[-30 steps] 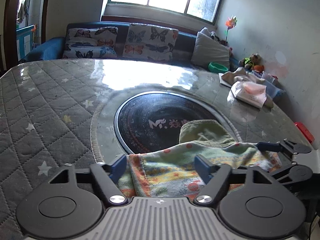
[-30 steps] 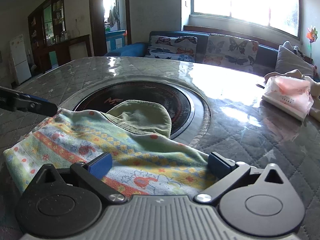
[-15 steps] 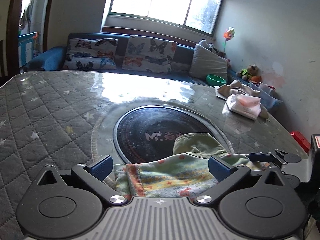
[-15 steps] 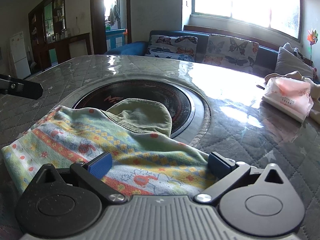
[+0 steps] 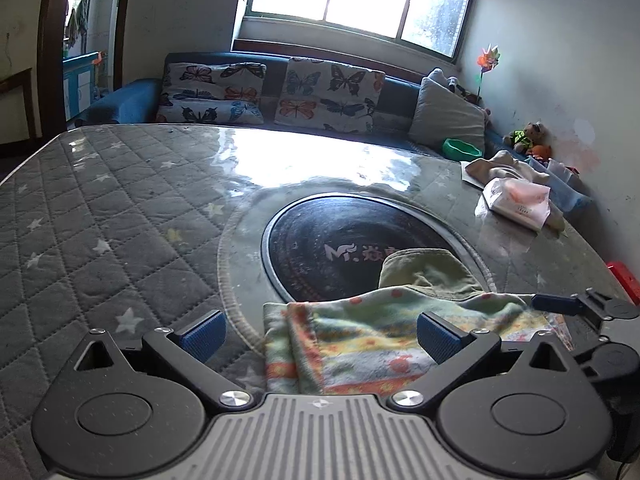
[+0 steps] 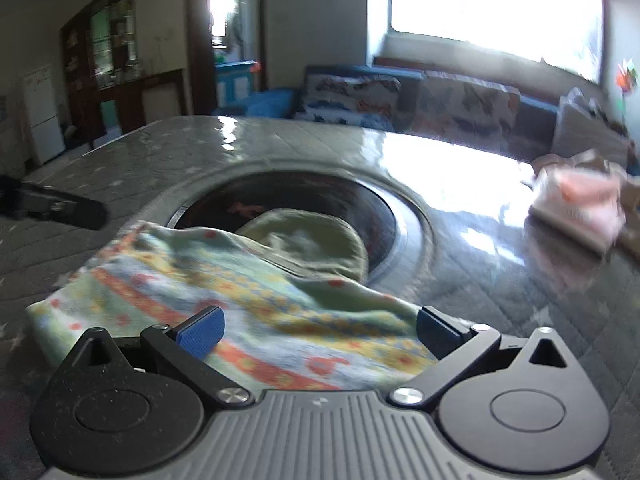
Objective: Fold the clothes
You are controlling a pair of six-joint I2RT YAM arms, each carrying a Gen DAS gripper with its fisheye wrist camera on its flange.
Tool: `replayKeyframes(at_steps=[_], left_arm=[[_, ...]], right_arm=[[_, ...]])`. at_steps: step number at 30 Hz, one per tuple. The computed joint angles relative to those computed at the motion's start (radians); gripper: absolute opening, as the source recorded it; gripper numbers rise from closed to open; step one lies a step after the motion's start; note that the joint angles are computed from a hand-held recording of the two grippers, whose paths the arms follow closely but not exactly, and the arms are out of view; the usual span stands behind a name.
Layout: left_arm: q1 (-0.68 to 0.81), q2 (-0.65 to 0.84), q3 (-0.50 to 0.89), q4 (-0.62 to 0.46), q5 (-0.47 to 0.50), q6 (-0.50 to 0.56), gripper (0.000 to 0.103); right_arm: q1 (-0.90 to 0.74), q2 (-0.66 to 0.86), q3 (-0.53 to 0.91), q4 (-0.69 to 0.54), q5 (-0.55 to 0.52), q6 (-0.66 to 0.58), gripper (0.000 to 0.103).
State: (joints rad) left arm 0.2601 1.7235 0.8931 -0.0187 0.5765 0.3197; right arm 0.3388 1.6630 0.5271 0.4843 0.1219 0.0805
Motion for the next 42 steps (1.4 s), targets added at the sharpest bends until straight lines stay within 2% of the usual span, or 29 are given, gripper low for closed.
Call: replayKeyframes(at_steps=[8, 14, 20, 25, 29, 34, 39, 42], left_arm=[[0.026, -0.037, -0.046, -0.012, 0.015, 0.042, 0.103], [0.031, -0.098, -0.138, 0.027, 0.018, 0.097, 0.103], [0.004, -0.121, -0.211, 0.064, -0.001, 0.133, 0.103], [-0.016, -0.123, -0.255, 0.1, -0.025, 0.159, 0.103], [-0.019, -0.104, -0.27, 0.115, -0.054, 0.186, 0.103], [-0.011, -0.103, -0.269, 0.108, -0.048, 0.19, 0.103], [-0.005, -0.096, -0.263, 0.1, -0.042, 0.191, 0.103], [-0.002, -0.095, -0.261, 0.097, -0.041, 0.192, 0.103]], right_arm=[[0.188, -0.056, -0.071, 0.055, 0.171, -0.109, 0.103], [0.292, -0.066, -0.137, 0.114, 0.279, -0.162, 0.103], [0.294, -0.151, -0.187, 0.106, 0.332, -0.143, 0.103], [0.276, -0.12, -0.206, 0.102, 0.354, -0.141, 0.103], [0.298, -0.133, -0.251, 0.144, 0.382, -0.174, 0.103], [0.284, -0.237, -0.287, 0.103, 0.422, -0.156, 0.103], [0.25, -0.223, -0.327, 0.124, 0.416, -0.147, 0.103], [0.243, -0.293, -0.35, 0.081, 0.436, -0.152, 0.103]])
